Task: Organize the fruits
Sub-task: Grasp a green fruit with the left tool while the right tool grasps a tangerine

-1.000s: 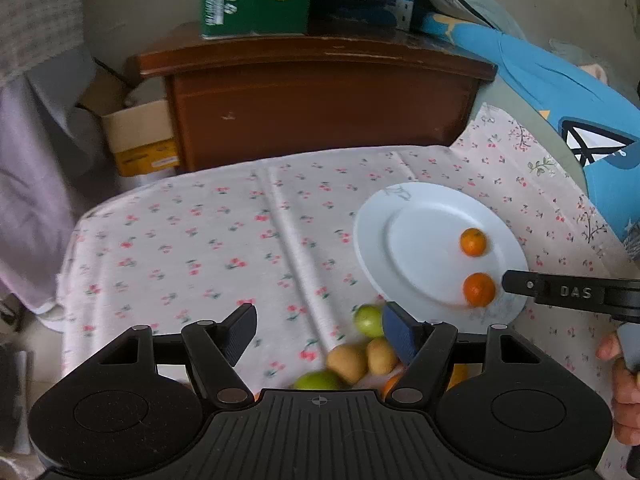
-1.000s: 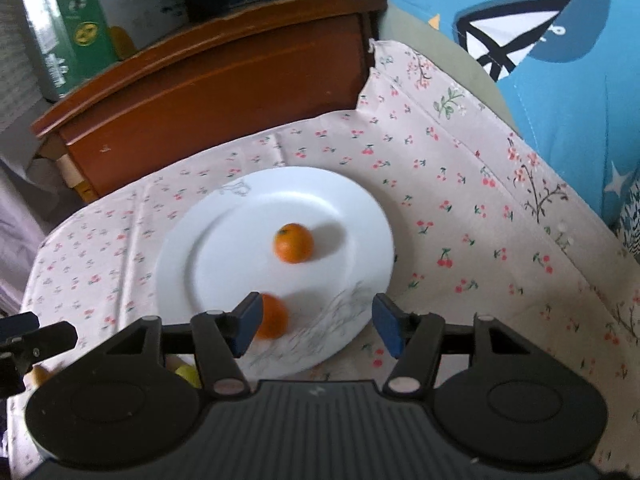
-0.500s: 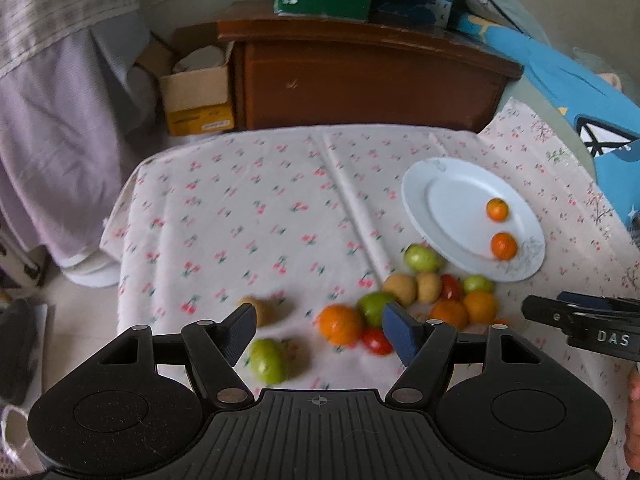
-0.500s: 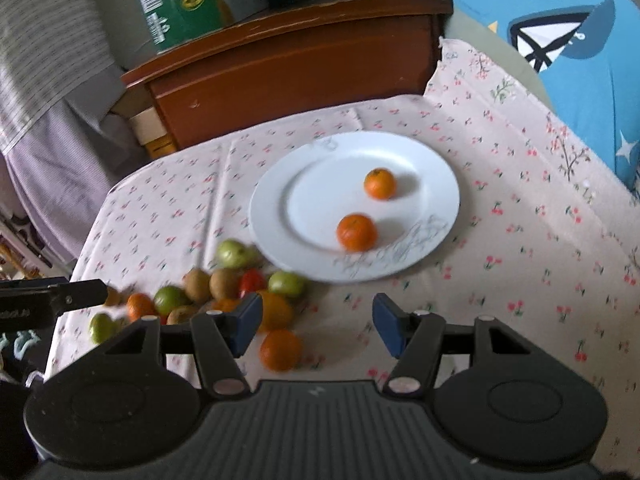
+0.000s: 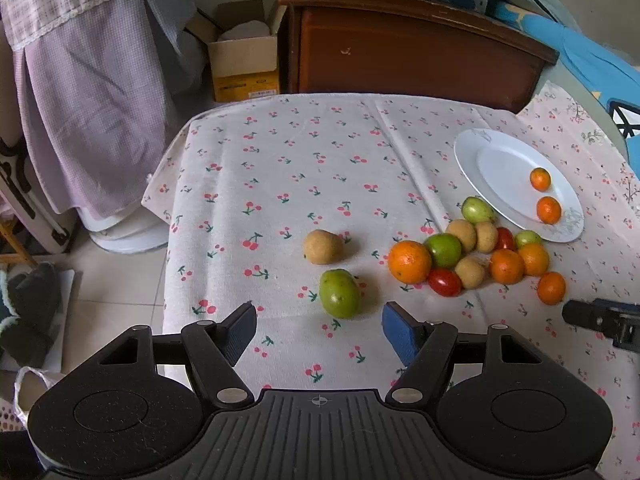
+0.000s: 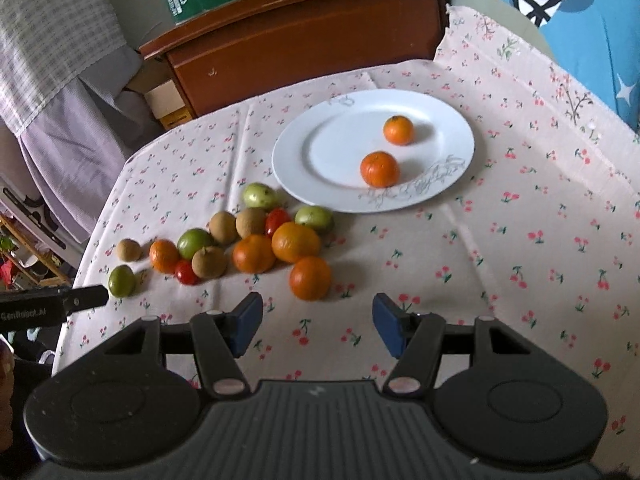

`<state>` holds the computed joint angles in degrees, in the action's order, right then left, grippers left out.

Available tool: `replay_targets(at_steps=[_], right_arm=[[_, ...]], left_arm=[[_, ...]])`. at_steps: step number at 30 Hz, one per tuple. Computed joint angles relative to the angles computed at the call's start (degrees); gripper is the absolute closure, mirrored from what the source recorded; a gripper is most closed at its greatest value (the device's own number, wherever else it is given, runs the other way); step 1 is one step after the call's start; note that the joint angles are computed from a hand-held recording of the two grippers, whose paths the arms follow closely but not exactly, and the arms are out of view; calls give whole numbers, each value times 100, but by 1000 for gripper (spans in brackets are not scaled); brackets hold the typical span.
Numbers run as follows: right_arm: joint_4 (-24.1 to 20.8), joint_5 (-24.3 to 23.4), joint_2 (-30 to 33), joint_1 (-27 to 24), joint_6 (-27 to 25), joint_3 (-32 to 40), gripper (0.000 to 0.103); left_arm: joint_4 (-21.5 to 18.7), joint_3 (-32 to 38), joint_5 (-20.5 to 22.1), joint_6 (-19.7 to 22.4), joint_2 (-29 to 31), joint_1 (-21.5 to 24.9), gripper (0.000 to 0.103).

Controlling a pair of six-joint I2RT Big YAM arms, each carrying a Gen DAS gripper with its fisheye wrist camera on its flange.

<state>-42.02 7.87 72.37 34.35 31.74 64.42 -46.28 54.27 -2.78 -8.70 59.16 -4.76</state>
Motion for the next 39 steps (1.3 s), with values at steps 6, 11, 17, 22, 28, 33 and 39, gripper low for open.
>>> replay_targets(at_steps=[6,11,17,22,28,33,39], right_arm=[[79,32,59,0,13,-66,41],[275,83,109,-47,27,-119,41],[457,104,190,-53,-48,-134,43],[578,159,282,-20,-198,-124,52],[744,202,303,6,-325,-175,72],[792,113,297,-9,-298,-196,76],[746,-26,288,-11,-187,-171,76]], left_arm=[[150,8,-301,-109,203,-136,34],[269,-4,-291,-170,314,-175,36],[433,-31,-293,-122,377,-230,38],[503,-43,-287,-81,452,-267,48],[650,-99,-172,-67,500,-268,65],[772,-138,-118,42,504,-297,74],[823,-176,81,57,453,-269,79]])
